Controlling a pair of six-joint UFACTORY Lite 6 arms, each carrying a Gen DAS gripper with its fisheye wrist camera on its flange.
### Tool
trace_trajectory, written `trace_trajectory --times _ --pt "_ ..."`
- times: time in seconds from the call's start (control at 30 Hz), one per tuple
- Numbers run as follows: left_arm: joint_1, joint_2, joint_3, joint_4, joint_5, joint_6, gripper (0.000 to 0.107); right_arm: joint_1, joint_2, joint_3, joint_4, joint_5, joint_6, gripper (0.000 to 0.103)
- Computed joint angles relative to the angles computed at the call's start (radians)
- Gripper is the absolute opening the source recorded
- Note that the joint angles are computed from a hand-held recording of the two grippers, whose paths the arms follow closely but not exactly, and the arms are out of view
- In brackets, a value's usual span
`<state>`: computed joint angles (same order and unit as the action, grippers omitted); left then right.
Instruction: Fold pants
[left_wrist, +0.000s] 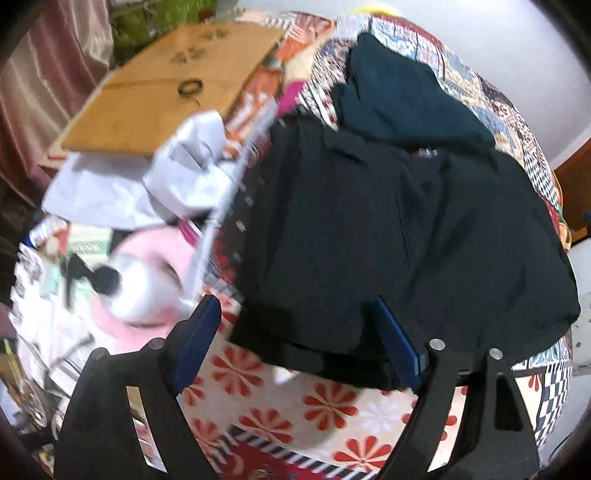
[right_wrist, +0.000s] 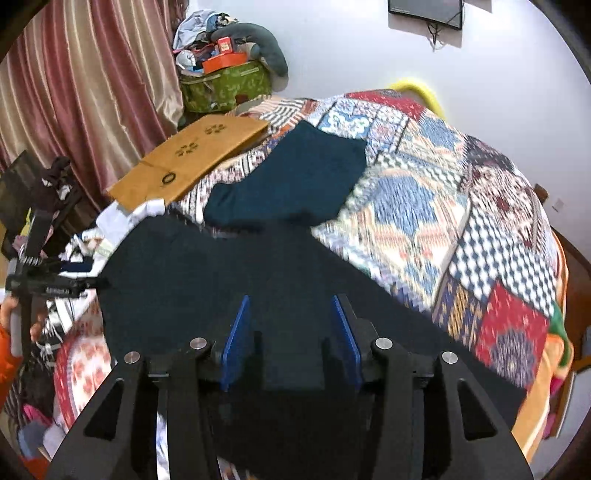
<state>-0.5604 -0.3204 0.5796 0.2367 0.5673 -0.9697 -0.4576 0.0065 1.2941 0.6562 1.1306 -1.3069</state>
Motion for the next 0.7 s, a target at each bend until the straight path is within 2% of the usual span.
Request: trace_trajectory --times 0.03,0.07,0.1,0.17,0.23,0.27,0.3,0.4,0.53,0.67,0.7 --pt "-0.022 0.016 -0.003 -0.002 -0.019 -0.027 0.084 -0.02 -0.024 -0.044 -0.002 -0.003 -0.026 0.042" --pt "-0.033 0.032 -0.002 -0.012 -0.035 -0.031 0.075 -0.046 -0.046 -0.09 -0.008 0.0 -0.056 0.042" --pt "-0.045 0.053 0.001 -0.022 -0.055 -0.031 0.06 -0.059 -0.058 -0.125 -0.014 -0.004 -0.075 0.042" --pt "-0.091 0.104 0.029 0.074 -0.018 -0.134 0.047 -0.098 -0.07 -0.177 -0.031 -0.004 -0.112 0.042" --pt "-0.157 0.137 0.041 0.199 0.021 -0.247 0.047 -0.119 -0.084 -0.234 -0.066 -0.019 -0.123 0.042" --pt "-0.188 0.169 0.055 0.258 0.07 -0.302 0.041 -0.126 -0.081 -0.252 -0.074 -0.023 -0.129 0.042" --pt "-0.215 0.207 0.067 0.301 0.117 -0.346 0.042 -0.147 -0.091 -0.27 -0.067 -0.021 -0.151 0.042" --pt "-0.219 0.137 0.029 0.277 0.131 -0.322 0.041 -0.167 -0.11 -0.269 -0.059 -0.008 -0.175 0.043" --pt "-0.343 0.015 0.072 0.326 0.296 -0.372 0.043 -0.176 -0.153 -0.25 -0.025 0.057 -0.184 0.043" --pt "-0.471 -0.024 0.13 0.355 0.325 -0.404 0.063 -0.14 -0.244 -0.29 0.022 0.123 -0.199 0.043" --pt "-0.497 -0.006 0.144 0.364 0.319 -0.415 0.064 -0.12 -0.268 -0.308 0.025 0.132 -0.197 0.043"
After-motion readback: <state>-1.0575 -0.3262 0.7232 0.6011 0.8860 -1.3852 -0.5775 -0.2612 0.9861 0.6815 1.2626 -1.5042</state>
